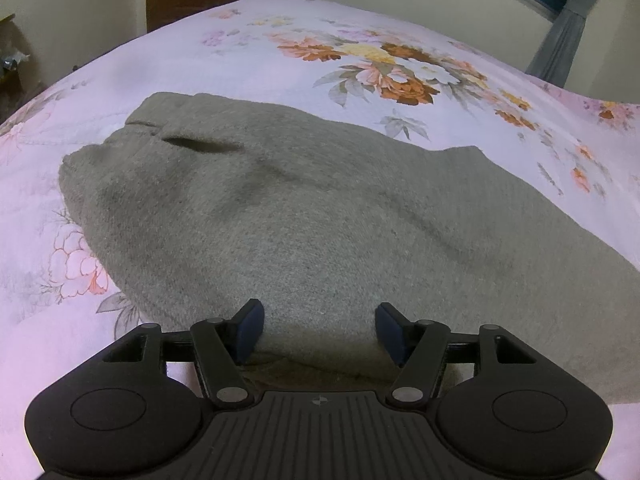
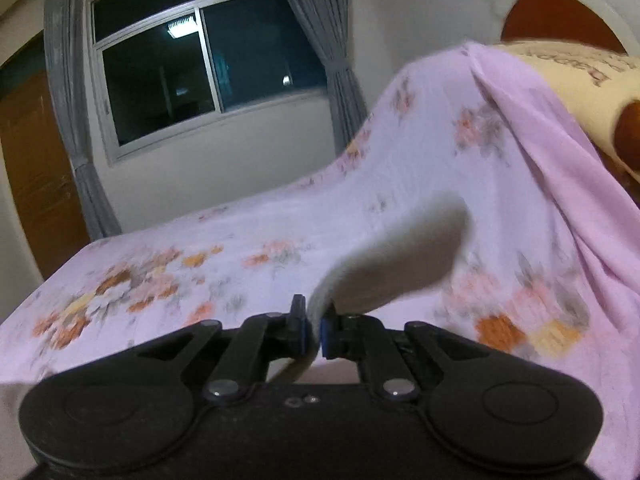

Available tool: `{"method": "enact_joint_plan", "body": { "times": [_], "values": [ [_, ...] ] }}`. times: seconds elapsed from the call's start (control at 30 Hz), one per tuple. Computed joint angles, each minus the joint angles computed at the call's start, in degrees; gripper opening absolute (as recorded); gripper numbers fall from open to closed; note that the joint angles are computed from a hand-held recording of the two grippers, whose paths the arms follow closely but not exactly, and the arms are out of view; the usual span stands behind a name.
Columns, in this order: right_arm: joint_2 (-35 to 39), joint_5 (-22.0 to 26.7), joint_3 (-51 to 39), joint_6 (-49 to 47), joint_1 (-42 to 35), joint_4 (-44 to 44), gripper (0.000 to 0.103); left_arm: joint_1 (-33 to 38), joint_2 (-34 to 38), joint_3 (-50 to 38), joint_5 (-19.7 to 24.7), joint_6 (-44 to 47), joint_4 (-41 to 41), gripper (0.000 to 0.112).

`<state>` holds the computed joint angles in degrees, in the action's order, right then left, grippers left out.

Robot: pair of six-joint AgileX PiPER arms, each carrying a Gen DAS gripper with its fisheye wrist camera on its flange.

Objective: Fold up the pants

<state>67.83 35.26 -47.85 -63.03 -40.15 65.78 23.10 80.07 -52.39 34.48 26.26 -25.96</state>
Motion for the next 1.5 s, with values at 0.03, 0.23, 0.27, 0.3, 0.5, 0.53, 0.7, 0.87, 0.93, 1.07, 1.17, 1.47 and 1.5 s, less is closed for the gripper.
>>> {"method": "enact_joint_plan", "body": {
  "times": [0.03, 0.23, 0.27, 0.3, 0.5, 0.53, 0.7, 0.87, 0.93, 1.07, 1.17, 1.47, 1.5],
  "values": [
    [0.71, 1.77, 1.12, 0.87, -2.32, -2.63, 0.007, 0.06, -0.12, 0.15, -0.1, 0.22, -0.15, 0.063],
    [5.31, -0.3, 5.88, 5.63, -6.93, -9.3, 0.011, -1.18, -0.68, 0.65, -0.98, -1.21, 2.44, 0.063],
    [5.52, 0.18, 5.78, 6.01, -7.4, -9.31, 0.011, -1.41, -0.73, 0.58, -0.99, -1.68, 2.96, 0.063],
    [4.99, 1.28, 6.1, 6.3, -8.15, -9.33, 0.011, -1.44, -0.75, 0.55, -0.99, -1.8, 3.19, 0.063],
    [4.9, 0.91, 3.51, 10.44, -6.9, -18.72, 0.011, -2.46, -1.11, 1.01, -2.02, -3.24, 5.19, 0.064],
    [5.52, -1.26, 3.2, 13.42, -5.7, -22.51, 0.015, -2.74, -1.22, 1.06, -2.14, -3.75, 5.74, 0.064],
    [1.34, -5.99, 4.1, 24.98, -5.04, -31.12, 0.034, -3.23, -3.12, 2.07, -2.96, -3.79, 6.96, 0.064],
    [-4.71, -4.14, 4.32, 21.21, -3.01, -26.05, 0.036, -7.06, -6.37, 2.06, -3.41, -3.95, 5.42, 0.064],
    [-4.32, -3.83, 2.95, 24.04, 4.95, -30.24, 0.035, -11.68, -5.64, 0.17, -2.91, -5.66, 6.04, 0.064],
    [-0.03, -6.35, 0.86, 34.1, 19.38, -38.09, 0.034, -22.46, -2.53, -4.28, -2.38, -12.14, 8.26, 0.064],
    [3.89, -9.89, -0.39, 45.58, 28.0, -47.9, 0.034, -29.47, -0.18, -5.59, -2.42, -19.34, 13.24, 0.064],
    [-3.9, -9.11, 11.79, 39.49, 31.29, -47.6, 0.035, -36.57, -10.59, 8.67, -6.31, -26.33, 21.91, 0.064],
    [-3.67, -7.46, 10.69, 38.02, 30.09, -45.74, 0.035, -36.16, -9.98, 7.57, -5.43, -25.33, 21.49, 0.064]
  ]
}}
